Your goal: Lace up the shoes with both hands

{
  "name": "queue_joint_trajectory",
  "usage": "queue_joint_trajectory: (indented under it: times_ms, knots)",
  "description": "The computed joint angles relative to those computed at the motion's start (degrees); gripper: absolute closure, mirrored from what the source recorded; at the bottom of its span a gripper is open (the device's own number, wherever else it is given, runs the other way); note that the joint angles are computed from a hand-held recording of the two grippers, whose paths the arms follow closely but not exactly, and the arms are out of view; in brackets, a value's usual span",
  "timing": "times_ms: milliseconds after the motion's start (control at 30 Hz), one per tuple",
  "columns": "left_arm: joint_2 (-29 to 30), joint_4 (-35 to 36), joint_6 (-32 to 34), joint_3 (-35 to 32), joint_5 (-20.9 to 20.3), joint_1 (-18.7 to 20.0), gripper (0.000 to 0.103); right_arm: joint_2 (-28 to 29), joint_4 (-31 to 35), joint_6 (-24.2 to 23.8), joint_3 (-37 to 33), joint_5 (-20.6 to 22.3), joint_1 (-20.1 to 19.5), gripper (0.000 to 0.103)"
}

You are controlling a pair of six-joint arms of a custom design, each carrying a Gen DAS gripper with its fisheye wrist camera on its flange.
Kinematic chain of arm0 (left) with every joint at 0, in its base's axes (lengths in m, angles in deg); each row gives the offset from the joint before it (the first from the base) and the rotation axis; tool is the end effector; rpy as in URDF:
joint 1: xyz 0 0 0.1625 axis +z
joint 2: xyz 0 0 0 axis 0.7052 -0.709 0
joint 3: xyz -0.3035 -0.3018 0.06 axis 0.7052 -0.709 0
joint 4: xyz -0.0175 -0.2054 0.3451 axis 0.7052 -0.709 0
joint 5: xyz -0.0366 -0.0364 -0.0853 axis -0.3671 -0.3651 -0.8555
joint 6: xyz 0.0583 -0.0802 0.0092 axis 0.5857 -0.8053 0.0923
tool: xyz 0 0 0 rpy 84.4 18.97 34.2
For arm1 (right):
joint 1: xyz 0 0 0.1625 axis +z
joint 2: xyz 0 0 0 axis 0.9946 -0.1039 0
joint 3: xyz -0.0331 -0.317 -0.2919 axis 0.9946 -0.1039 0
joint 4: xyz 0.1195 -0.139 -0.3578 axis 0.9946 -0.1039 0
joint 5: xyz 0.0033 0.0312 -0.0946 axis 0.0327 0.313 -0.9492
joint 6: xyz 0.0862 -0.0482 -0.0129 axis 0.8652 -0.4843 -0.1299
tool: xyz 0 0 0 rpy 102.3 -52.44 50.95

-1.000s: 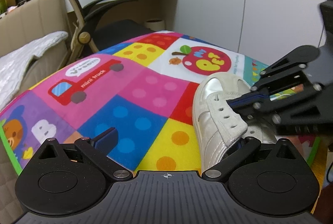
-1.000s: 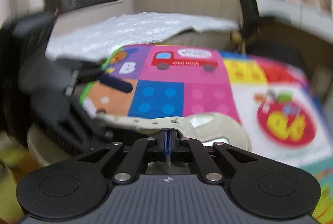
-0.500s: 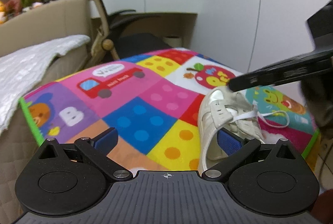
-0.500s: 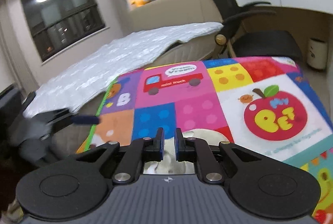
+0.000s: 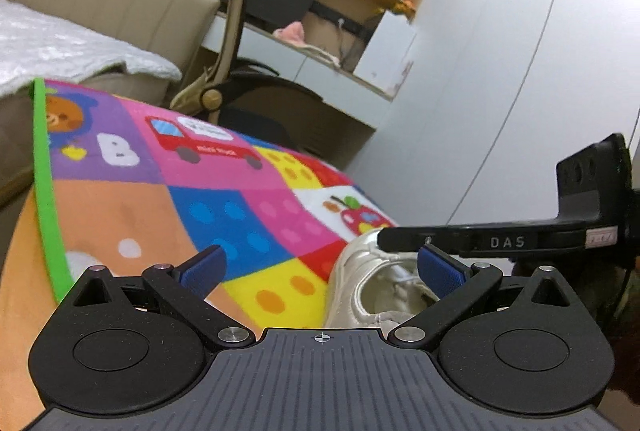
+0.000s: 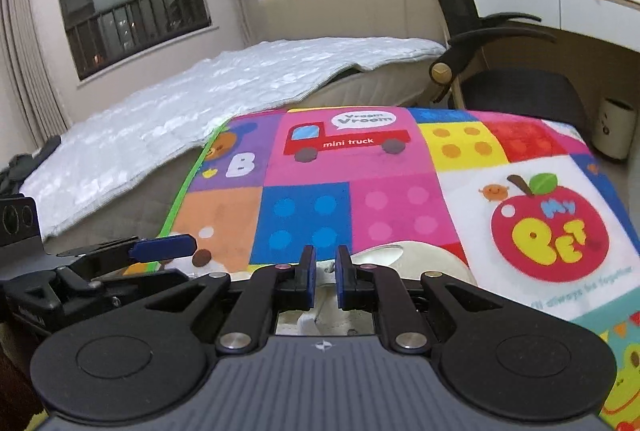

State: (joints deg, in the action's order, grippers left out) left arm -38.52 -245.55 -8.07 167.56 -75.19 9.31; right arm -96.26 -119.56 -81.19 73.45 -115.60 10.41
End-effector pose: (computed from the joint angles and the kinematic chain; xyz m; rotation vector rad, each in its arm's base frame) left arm -0.2068 -0.5859 0.1726 0.5786 2.5550 -1.5366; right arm 0.1810 -0.6363 0.2033 1.1645 -2.5563 0.7960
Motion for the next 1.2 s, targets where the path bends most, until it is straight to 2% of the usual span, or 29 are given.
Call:
queue_joint_trajectory:
  times_ms: [100, 267, 300, 333, 367, 400, 433, 500, 567, 600, 633, 667, 733, 800, 867, 933, 1000, 1067, 1133, 1200]
  knots:
    - [-0.09, 0.06, -0.45, 0.06, -1.28, 0.4, 0.0, -0.16, -2.85, -0.92, 0.25, -0.44, 0.41, 0.103]
    - [-0.85, 2.62, -4.5, 0.0, -5.66, 1.96, 0.0, -2.56, -7.98, 1.54, 1.45, 4.19, -0.17, 0.101]
    - [-0.96, 3.01, -5.08, -0.01, -6.28, 2.18, 0.0, -2.64, -9.63, 1.91, 1.82, 3.84, -0.42, 0.094]
    - [-1.01, 3.27, -5.53, -0.03, -6.73, 2.36, 0.0, -2.48, -11.21, 2.49, 2.11, 3.0, -0.85, 0.072]
    - [-1.01, 3.29, -5.74, -0.01, -6.94, 2.45, 0.0, -2.0, -13.29, 4.08, 2.41, 2.54, -1.74, 0.055]
    - [-0.96, 3.13, -5.67, 0.02, -6.94, 2.45, 0.0, -1.33, -15.54, 6.22, 2.62, 2.34, -2.83, 0.024]
    - [-0.9, 2.96, -5.61, 0.05, -6.94, 2.45, 0.0, -0.61, -17.69, 8.39, 2.73, 2.09, -3.89, 0.002]
    - [-0.83, 2.8, -5.62, 0.05, -7.3, 2.58, 0.0, 0.74, -21.31, 14.53, 3.13, 3.62, -6.87, 0.0]
    - [-0.97, 3.51, -6.08, -0.12, -8.41, 3.02, 0.0, 1.21, -20.13, 22.38, 3.08, 5.72, -9.69, 0.0]
    - [-1.09, 4.04, -6.37, -0.22, -8.78, 3.18, 0.0, 1.38, -19.51, 26.26, 3.17, 7.87, -11.22, 0.0]
    - [-1.23, 4.59, -6.54, -0.28, -8.48, 3.13, 0.0, 1.3, -21.29, 29.33, 4.15, 11.91, -12.91, 0.0]
    - [-1.4, 5.03, -6.44, -0.24, -7.67, 2.86, 0.0, 0.87, -22.07, 30.88, 4.91, 15.22, -14.13, 0.0]
    - [-2.08, 4.52, -4.21, 0.93, -3.28, 0.88, 0.0, 0.23, -22.21, 31.07, 5.83, 18.52, -15.36, 0.0]
    - [-3.23, 2.46, -0.89, 3.41, -1.56, -1.22, 0.0, 0.04, -23.52, 31.32, 6.66, 20.75, -16.15, 0.0]
    - [-3.98, 1.51, 1.58, 5.72, 2.16, -3.96, 0.0, -0.08, -24.3, 31.72, 7.03, 21.63, -16.46, 0.0]
    - [-4.13, 1.27, 3.82, 7.49, 8.11, -7.22, 0.0, -0.12, -24.31, 31.31, 7.05, 19.94, -15.85, 0.0]
    - [-2.11, 0.36, 7.26, 7.64, 18.11, -10.79, 0.0, 0.03, -23.81, 30.38, 6.69, 16.93, -14.73, 0.0]
    - [1.58, -4.82, 12.8, 6.69, 26.33, -13.5, 0.0, 0.43, -22.94, 29.54, 5.98, 14.54, -13.89, 0.0]
    - [3.68, -7.54, 13.75, 5.67, 29.75, -14.61, 0.0, 0.7, -22.67, 29.26, 5.61, 13.81, -13.65, 0.0]
    - [3.89, -5.69, 9.9, 5.26, 29.26, -14.32, 0.0, 0.92, -22.62, 29.14, 5.39, 13.68, -13.61, 0.0]
